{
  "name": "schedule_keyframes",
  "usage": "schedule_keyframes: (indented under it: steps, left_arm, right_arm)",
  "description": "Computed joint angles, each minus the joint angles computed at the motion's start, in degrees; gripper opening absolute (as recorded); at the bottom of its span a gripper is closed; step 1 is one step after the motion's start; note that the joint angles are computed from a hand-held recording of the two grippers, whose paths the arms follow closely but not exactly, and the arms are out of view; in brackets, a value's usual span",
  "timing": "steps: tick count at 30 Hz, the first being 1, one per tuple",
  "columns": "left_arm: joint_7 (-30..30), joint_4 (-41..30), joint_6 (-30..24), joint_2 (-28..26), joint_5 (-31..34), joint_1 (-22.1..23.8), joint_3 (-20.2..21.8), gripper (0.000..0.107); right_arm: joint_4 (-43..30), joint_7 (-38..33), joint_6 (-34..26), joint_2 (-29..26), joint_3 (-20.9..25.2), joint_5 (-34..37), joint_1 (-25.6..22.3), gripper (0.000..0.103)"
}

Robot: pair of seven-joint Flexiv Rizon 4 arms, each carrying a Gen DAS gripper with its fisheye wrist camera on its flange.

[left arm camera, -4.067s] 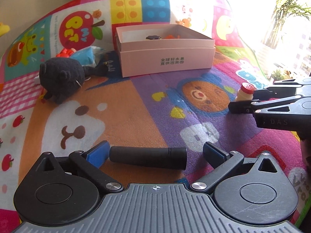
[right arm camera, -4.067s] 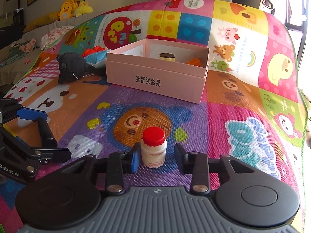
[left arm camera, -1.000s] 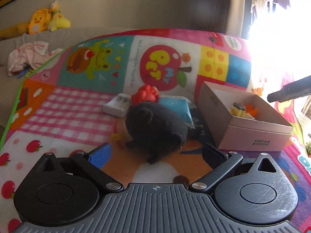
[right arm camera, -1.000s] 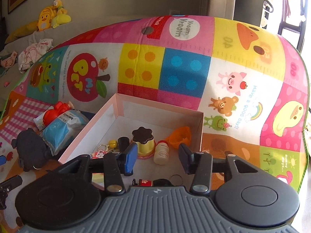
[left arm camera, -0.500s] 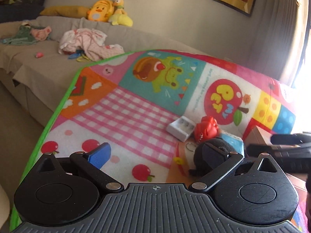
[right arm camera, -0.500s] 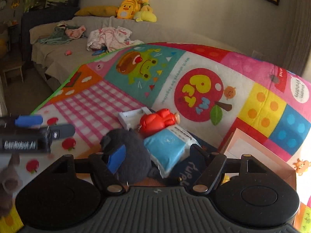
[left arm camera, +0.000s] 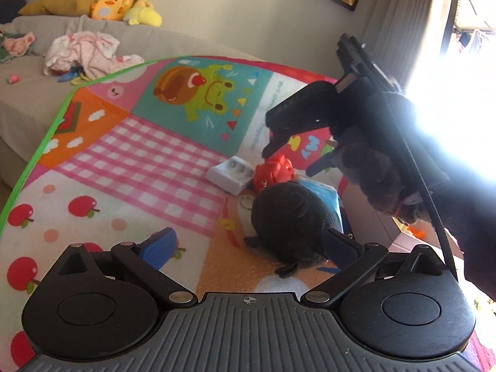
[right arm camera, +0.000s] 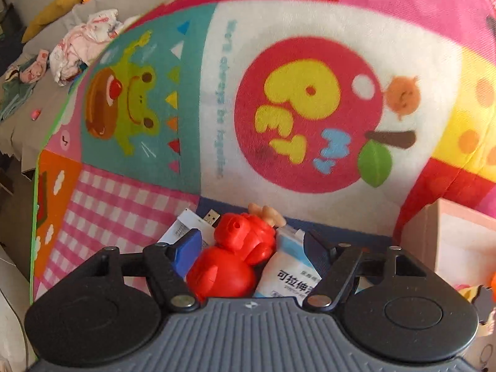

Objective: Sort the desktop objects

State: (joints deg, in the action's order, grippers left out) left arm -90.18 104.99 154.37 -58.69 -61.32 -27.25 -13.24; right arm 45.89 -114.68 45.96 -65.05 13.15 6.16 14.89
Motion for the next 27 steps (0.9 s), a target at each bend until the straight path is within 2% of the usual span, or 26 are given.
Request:
schedule_keyframes:
  steps: [1, 3, 5, 8, 12, 17, 21, 23, 27]
  left_arm:
    - [-0.05, 0.15, -0.14, 0.02, 0.22, 0.07, 0.02, 0.103]
    - [0.09, 0.16, -0.31, -0.03, 0.69, -0.02, 0.18, 0.103]
    - [0.70, -0.07, -0.30, -0.19, 1.11, -0.23, 0.46, 0.103]
    - [0.90, -0.09, -0.55, -0.30, 2.15, -0.10, 0.64, 0.103]
    - [-0.68, 0.49, -0.31, -0.34, 3.98, 0.37, 0.86, 0.103]
    - [-1.95, 0.91, -0.40, -0.26, 4.74, 0.64, 0.97, 0.103]
    - [-2.57, 1.04, -0.45, -0.21, 4.33, 0.67, 0.94, 0.103]
    - [-2.08, 0.83, -0.91, -0.14, 3.65, 0.54, 0.89, 0.103]
    - [0.56, -0.35, -1.56, -0.30, 1.47, -0.26, 0.94, 0.103]
  right_arm:
    - [1.39, -0.81, 2.39, 0.16, -0.41, -0.26, 0.44, 0.073]
    - [3.99, -1.97, 5.01, 0.93, -0.55, -0.88, 0.58, 0.064]
    - [6.79, -4.73, 6.36, 2.53, 0.94, -0.56, -0.57, 0.045]
    - [11.96, -9.86, 7.71, 6.51, 4.68, 2.07, -4.23, 0.046]
    - [16.83, -18.95, 6.53, 12.21, 10.94, 9.32, -11.92, 0.046]
    - [24.06, -36.61, 6.32, 19.50, 16.88, 20.27, -23.67, 0.046]
    - [27.77, -42.56, -0.13, 23.13, 14.68, 23.08, -29.09, 0.046]
    - [29.39, -42.75, -1.71, 24.08, 11.54, 22.97, -29.65, 0.046]
    - [30.84, -41.76, -1.24, 23.23, 5.55, 23.75, -28.98, 0.046]
